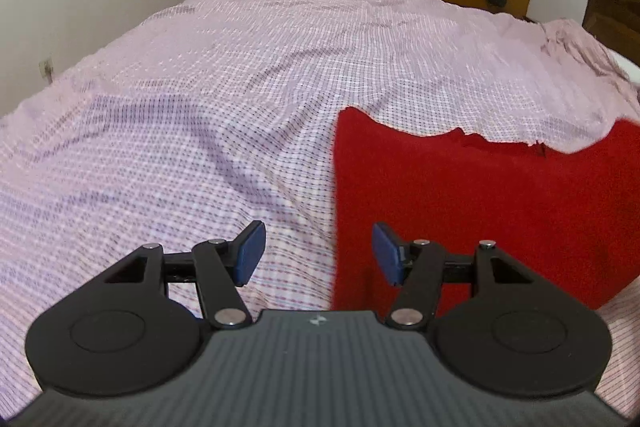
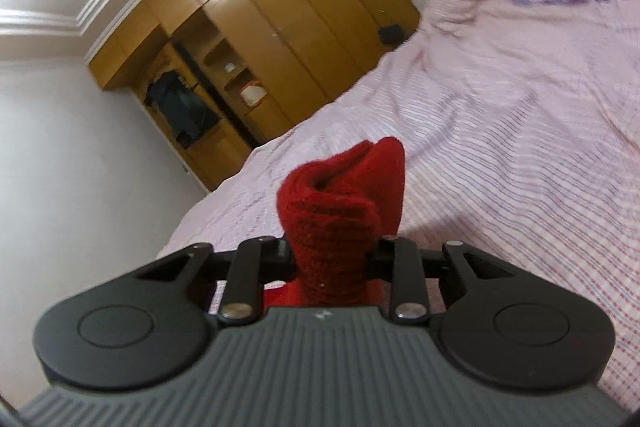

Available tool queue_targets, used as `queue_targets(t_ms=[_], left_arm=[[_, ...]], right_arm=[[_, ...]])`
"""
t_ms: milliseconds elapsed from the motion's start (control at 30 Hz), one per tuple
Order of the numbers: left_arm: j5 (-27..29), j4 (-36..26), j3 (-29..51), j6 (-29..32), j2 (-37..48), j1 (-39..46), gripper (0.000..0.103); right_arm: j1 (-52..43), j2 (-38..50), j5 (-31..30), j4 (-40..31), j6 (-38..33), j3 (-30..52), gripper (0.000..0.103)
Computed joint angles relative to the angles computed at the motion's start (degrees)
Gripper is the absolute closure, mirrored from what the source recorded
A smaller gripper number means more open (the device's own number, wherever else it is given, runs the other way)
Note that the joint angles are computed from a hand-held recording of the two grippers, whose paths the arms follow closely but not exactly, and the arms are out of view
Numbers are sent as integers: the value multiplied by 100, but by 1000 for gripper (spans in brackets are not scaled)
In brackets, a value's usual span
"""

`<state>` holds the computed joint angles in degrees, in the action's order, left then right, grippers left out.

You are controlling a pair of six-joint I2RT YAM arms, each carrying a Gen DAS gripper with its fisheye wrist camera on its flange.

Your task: Fold small clothes

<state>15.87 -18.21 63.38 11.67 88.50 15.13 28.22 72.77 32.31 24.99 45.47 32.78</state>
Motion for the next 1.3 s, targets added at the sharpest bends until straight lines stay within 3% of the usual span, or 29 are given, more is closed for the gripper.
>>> queue_targets(t_ms=[333,633,900,1200,1300], left_arm=[[354,-151,287,284,235,259,38],[582,-166,182,307,324,483,38],[732,-262,171,480,396,760,38],[945,-387,378,634,426,1136,38],[997,-439,450,752,433,1268,38]], right_arm=[[770,727,423,-551,-1292,1322,74],[1194,1905,153,-1112,-2245,2439,74],[1306,2681,-203,-1620,-2318,2973,74],[1250,2680,74,-1827,-2321,3484,75],[1406,2656,185,-1602,-2797,3585,75]])
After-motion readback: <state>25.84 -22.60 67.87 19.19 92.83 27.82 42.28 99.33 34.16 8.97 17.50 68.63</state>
